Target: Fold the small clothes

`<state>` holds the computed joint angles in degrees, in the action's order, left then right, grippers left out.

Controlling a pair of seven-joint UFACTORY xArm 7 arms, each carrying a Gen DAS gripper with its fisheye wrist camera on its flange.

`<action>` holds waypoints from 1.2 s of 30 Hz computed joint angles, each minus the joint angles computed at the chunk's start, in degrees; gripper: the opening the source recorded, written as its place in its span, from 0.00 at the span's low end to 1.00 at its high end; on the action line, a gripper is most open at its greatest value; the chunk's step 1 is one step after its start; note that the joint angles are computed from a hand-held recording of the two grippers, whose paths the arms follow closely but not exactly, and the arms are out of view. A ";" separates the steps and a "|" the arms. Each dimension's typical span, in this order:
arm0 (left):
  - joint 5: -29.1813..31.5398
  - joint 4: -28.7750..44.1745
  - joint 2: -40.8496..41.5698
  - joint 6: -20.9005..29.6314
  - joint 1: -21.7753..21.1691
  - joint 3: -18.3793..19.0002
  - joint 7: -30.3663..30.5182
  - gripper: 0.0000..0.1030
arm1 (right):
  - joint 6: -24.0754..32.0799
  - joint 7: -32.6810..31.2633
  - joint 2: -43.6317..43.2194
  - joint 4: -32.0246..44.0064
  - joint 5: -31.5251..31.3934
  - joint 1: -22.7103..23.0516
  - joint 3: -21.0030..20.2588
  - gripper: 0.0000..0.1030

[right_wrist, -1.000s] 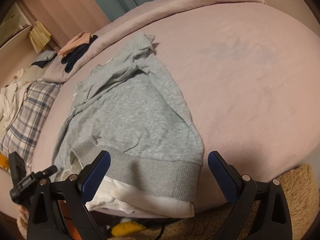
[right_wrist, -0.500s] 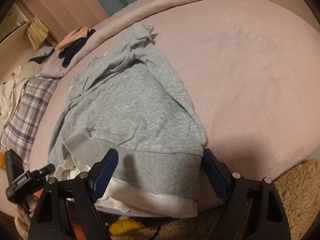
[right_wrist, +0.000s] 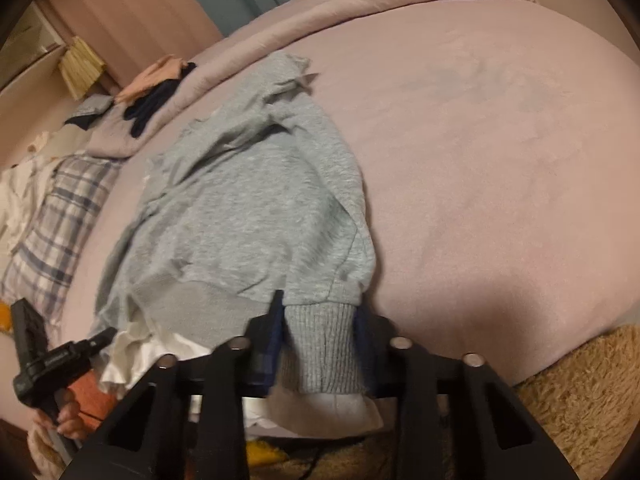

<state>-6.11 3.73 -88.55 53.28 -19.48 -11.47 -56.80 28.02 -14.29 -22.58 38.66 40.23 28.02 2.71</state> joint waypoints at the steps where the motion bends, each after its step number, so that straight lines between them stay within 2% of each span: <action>1: 0.12 0.33 -0.73 0.50 -0.15 -0.22 -0.09 0.16 | -0.33 -0.36 -0.72 -0.21 -0.30 0.07 0.19 0.27; 5: 0.34 1.51 -5.44 2.78 -0.28 -0.17 0.11 0.15 | -0.21 -5.60 -3.63 -0.74 4.98 3.52 -2.99 0.24; 10: -0.08 3.20 -8.74 5.78 0.71 -0.18 0.75 0.15 | 1.42 -11.57 -7.18 -0.66 11.52 5.20 -5.19 0.24; 13: -0.69 3.99 -10.06 6.97 1.46 0.17 1.28 0.15 | 3.34 -17.38 -8.38 -0.30 17.26 6.83 -7.70 0.23; 17: -1.72 5.65 -11.20 8.22 1.64 -0.02 2.37 0.15 | 6.96 -20.62 -9.02 0.47 22.49 5.53 -8.63 0.23; 20: -2.21 6.73 -11.73 8.62 2.01 0.08 3.72 0.15 | 8.65 -20.82 -9.86 1.00 23.60 3.43 -7.44 0.23; 24: -2.52 7.47 -12.10 8.43 3.83 1.72 5.51 0.15 | 8.18 -19.97 -11.88 0.80 22.06 0.96 -4.74 0.23; 36: -2.55 10.26 -9.15 7.64 7.18 2.93 10.83 0.15 | 7.36 -20.13 -16.11 -0.92 20.83 2.23 -4.36 0.23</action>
